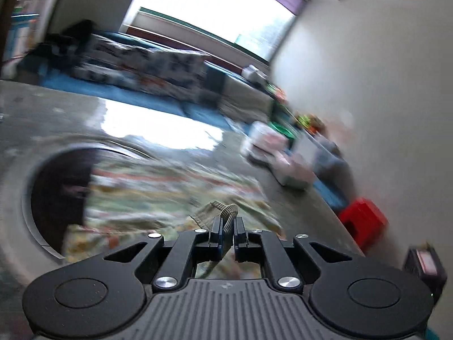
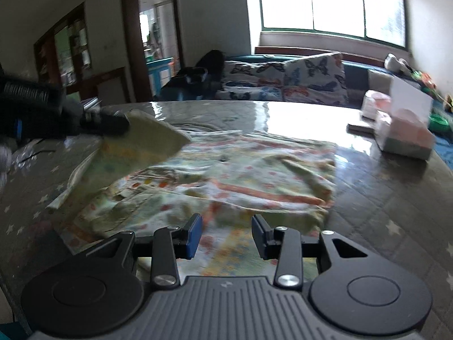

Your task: Fold clothes

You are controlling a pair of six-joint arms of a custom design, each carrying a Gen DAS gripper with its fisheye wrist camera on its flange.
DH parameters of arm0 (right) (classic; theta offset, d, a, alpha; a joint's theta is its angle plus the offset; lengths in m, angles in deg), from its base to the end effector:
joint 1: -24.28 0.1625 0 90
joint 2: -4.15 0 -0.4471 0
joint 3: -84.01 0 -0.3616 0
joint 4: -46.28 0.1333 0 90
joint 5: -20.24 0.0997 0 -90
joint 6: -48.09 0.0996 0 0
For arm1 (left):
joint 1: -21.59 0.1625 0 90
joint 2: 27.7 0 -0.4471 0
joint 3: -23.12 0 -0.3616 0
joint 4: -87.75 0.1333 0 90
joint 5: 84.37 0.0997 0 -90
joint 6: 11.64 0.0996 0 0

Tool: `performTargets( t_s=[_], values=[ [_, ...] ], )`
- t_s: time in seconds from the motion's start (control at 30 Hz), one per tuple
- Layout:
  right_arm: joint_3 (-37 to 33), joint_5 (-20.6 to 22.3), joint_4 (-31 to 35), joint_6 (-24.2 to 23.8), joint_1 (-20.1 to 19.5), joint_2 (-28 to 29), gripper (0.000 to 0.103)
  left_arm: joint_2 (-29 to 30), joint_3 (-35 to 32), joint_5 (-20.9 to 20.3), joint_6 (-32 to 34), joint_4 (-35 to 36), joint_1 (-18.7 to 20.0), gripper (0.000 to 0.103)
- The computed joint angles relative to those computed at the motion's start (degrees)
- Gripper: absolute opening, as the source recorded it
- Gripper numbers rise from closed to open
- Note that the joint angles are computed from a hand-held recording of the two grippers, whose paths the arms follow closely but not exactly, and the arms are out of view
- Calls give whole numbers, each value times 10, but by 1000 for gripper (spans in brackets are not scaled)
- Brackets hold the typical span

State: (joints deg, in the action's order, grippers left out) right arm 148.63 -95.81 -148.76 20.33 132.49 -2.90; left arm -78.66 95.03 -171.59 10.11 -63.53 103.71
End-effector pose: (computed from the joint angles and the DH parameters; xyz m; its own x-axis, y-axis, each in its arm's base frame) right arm 0.3260 -0.7044 -0.0748 -0.7463 -0.2755 0.6059 -0.6315 0.5806 -0.5138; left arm 0.0327 -0.7715 0.3692 -0.8842 0.3781 -0.2742 0.4653 0.6622 -0.5874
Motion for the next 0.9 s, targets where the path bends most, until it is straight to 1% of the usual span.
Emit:
performTargets(
  t_s=[0.13,0.2,0.23,0.27,0.3,0.33,0.37,0.4,0.43,0.47,0.57,0.67,0.77,0.83,0.87,0.9],
  values=[
    [13,-3,-13,17,-5,-9,39,4,11,29,22,37,-3,14],
    [13,0,-13,25,-6,-11,38,1,19,45,34,43,-1,26],
    [13,4,-8,30,-7,-12,38,0,24,55,40,41,0,46],
    [11,8,-1,35,-7,-13,38,-3,32,64,47,27,1,53],
    [7,12,7,38,-7,-11,38,-5,36,71,55,13,2,54],
    [3,15,17,41,-7,-10,38,-7,40,79,63,-1,3,57],
    [-3,19,29,46,-7,-8,38,-8,44,86,71,-16,5,64],
    [-12,26,46,53,-8,-5,38,-10,48,93,80,-30,7,68],
    [-22,31,61,58,-9,-1,38,-12,51,99,87,-44,8,77],
    [-33,32,74,60,-9,5,37,-14,53,105,90,-54,10,81],
    [-64,36,111,74,-9,19,33,-17,50,122,95,-80,19,88],
    [-87,36,138,82,-9,29,32,-16,40,138,89,-93,27,90],
    [-102,31,152,84,-7,38,29,-16,31,149,73,-97,36,92],
    [-105,31,155,87,-6,39,23,-16,26,153,66,-100,40,92],
    [-105,31,155,88,-5,40,14,-16,24,153,63,-100,42,93],
    [-105,30,152,88,-4,40,9,-15,22,154,59,-101,44,94]
  ],
)
